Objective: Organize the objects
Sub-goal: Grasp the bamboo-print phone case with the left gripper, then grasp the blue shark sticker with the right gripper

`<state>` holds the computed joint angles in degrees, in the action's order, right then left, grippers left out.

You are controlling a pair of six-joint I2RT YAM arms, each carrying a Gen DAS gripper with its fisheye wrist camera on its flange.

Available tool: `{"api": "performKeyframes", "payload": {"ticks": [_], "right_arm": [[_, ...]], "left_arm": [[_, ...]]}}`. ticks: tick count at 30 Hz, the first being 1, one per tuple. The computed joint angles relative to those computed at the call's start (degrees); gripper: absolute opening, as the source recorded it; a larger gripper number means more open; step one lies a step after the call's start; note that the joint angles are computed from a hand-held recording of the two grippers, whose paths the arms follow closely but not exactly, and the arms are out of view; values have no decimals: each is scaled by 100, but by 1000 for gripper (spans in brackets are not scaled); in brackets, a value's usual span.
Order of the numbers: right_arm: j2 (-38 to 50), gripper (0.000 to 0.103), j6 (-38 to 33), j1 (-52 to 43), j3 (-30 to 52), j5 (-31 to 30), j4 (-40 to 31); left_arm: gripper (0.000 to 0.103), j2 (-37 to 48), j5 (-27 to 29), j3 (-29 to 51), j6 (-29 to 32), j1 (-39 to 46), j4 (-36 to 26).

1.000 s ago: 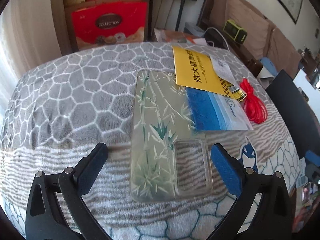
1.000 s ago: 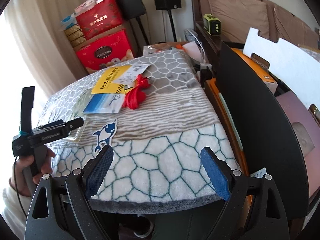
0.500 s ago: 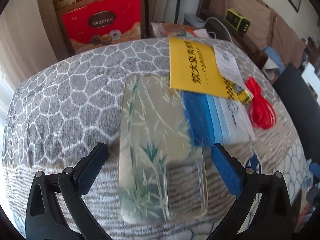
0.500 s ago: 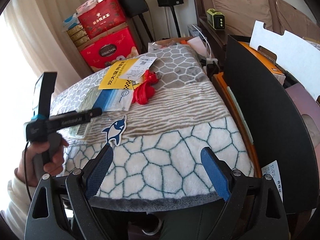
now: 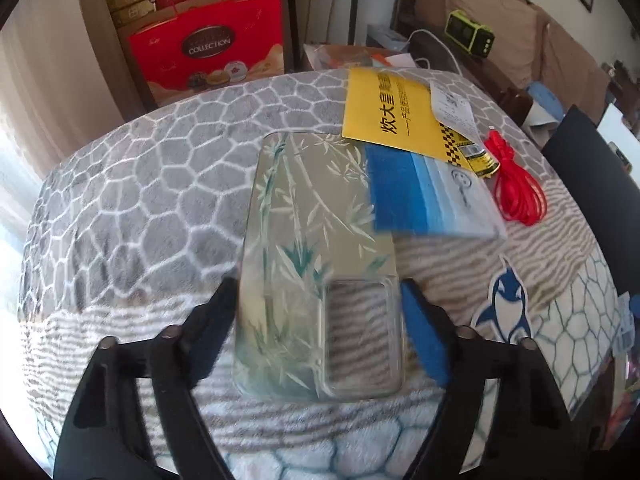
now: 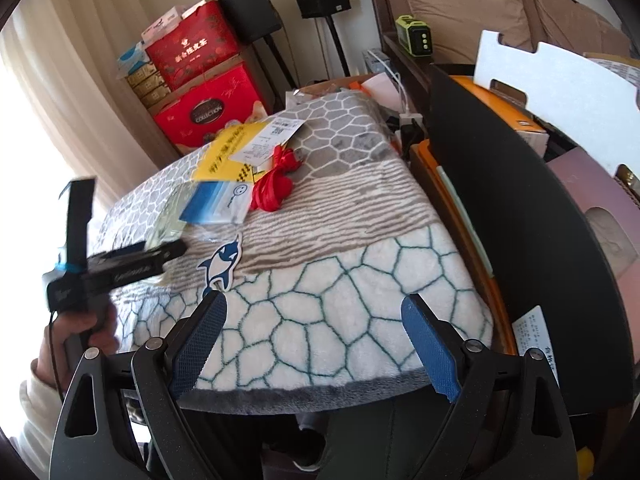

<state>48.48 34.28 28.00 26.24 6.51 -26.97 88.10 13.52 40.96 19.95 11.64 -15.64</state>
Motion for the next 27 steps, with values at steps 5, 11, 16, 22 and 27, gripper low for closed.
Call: {"api": "performKeyframes", "payload": {"ticks": [5, 11, 16, 22, 27], "right_arm": [[-161, 90, 17, -89, -40, -69, -44], [-111, 90, 50, 185, 8, 5, -31], [1146, 90, -422, 557, 329, -83, 592], [3274, 90, -587, 1246, 1278, 410, 1217], [4059, 93, -396, 1591, 1477, 1063, 1916]], "left_arm": [[76, -353, 222, -181, 497, 518, -446], [76, -800, 629, -254, 1373, 1305, -1468], [82, -673, 826, 34, 1221, 1463, -1769], [98, -264, 139, 21, 609, 824, -883], [93, -360, 193, -404, 569, 814, -181]]}}
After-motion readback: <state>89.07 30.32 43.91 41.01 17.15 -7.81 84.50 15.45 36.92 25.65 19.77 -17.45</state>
